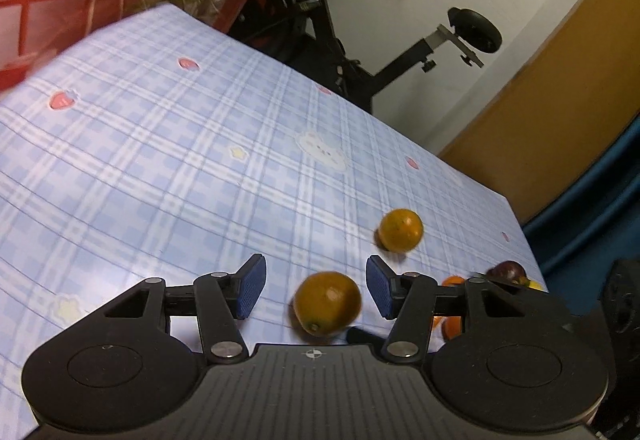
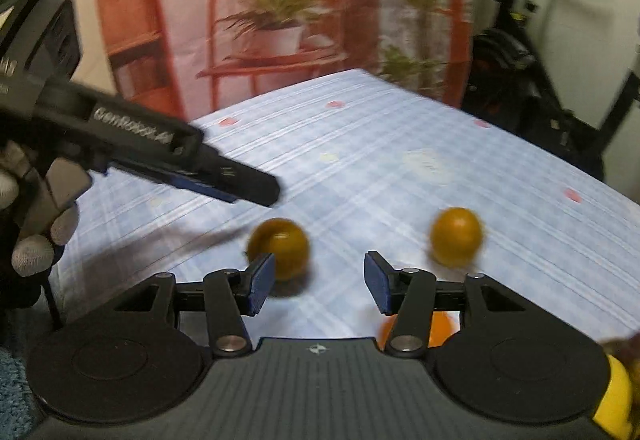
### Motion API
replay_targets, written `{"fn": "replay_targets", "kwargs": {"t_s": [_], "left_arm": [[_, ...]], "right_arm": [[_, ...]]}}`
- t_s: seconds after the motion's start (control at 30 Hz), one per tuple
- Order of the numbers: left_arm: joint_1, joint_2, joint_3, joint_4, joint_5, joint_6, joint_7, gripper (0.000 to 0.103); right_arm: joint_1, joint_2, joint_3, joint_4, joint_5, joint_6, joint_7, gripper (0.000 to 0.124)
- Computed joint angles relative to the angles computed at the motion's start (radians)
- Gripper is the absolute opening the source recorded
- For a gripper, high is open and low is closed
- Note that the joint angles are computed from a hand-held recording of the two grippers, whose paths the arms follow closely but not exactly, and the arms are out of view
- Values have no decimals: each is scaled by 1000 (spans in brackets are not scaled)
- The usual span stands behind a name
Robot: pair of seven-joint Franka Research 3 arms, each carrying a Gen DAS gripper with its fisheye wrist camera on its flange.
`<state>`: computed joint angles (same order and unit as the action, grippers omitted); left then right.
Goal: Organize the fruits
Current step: 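Move the left gripper to the round orange fruit and close it, then lift the orange fruit with the left gripper and carry it over the plate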
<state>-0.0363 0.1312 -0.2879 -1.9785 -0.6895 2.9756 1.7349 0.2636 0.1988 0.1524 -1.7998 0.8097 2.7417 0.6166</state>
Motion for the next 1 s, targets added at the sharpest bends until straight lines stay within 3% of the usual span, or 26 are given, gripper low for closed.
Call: {"fn": "replay_targets", "kwargs": {"t_s": [0.23,0.67,0.87,1.0], "left_arm": [[7,23,-16,24,-68,-42,62,58],[-11,61,-4,49,118,-62,-58,56],[8,64,-21,53,126,-78,-53,46],[20,66,-37,55,96,-83,-19,46]], "right_arm": [[16,64,12,60,-55,-29,-1,56],[-2,82,29,72,-25,-48,37,52],[-5,75,28,63,-5,-42,36,48],[-10,57,34,35,38,-21,22,48]]}}
